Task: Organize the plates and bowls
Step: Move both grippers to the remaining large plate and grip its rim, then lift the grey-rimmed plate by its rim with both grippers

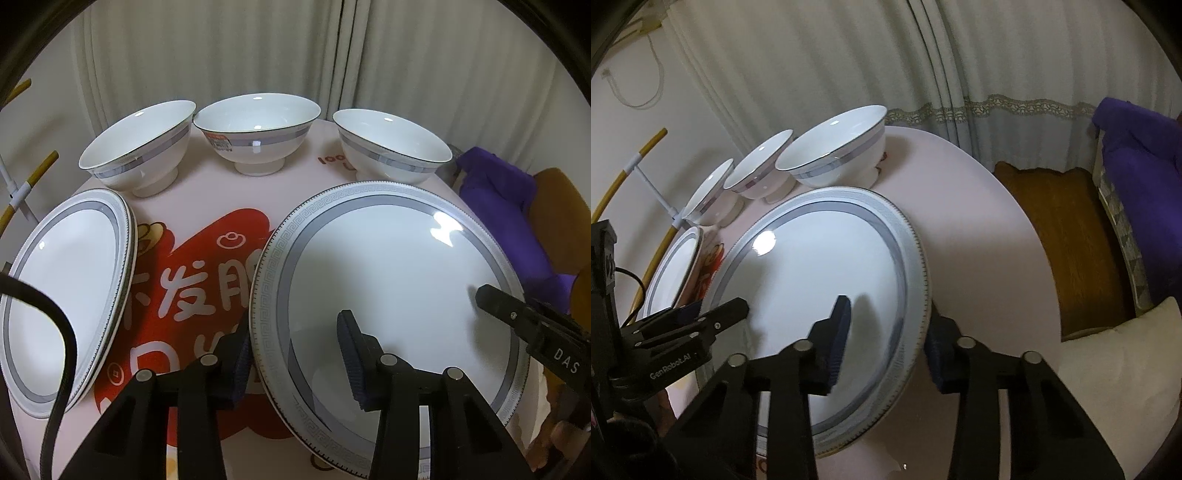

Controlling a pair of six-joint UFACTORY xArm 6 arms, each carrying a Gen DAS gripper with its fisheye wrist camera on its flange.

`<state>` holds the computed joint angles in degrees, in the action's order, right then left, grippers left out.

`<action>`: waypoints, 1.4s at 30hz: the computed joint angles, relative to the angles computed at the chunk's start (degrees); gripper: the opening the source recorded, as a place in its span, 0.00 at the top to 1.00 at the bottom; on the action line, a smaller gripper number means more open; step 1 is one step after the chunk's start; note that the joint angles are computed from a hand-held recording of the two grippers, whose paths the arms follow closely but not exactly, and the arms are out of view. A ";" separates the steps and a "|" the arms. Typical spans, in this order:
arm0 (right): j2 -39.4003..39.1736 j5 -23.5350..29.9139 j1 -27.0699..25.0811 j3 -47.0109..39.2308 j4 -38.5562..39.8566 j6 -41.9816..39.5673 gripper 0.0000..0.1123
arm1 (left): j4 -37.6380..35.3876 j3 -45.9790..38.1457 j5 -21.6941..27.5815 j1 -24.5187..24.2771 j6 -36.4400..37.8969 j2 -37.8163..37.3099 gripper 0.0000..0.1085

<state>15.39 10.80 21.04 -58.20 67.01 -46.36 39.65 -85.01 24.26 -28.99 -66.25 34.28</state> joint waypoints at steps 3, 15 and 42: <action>0.05 -0.71 -0.03 0.16 0.14 -0.21 0.79 | 0.21 0.32 0.11 0.00 -0.28 -0.29 0.65; -0.46 -0.64 0.12 0.39 5.41 -4.56 0.82 | 3.77 2.06 -0.07 0.29 -3.60 -1.85 0.75; -0.34 -0.64 0.35 -0.02 11.95 -10.50 0.83 | 6.81 7.72 -10.61 3.71 -7.85 -3.99 0.79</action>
<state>15.05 10.16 21.39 -58.22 78.95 -56.86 46.47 -77.29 13.65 -25.29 -74.10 30.29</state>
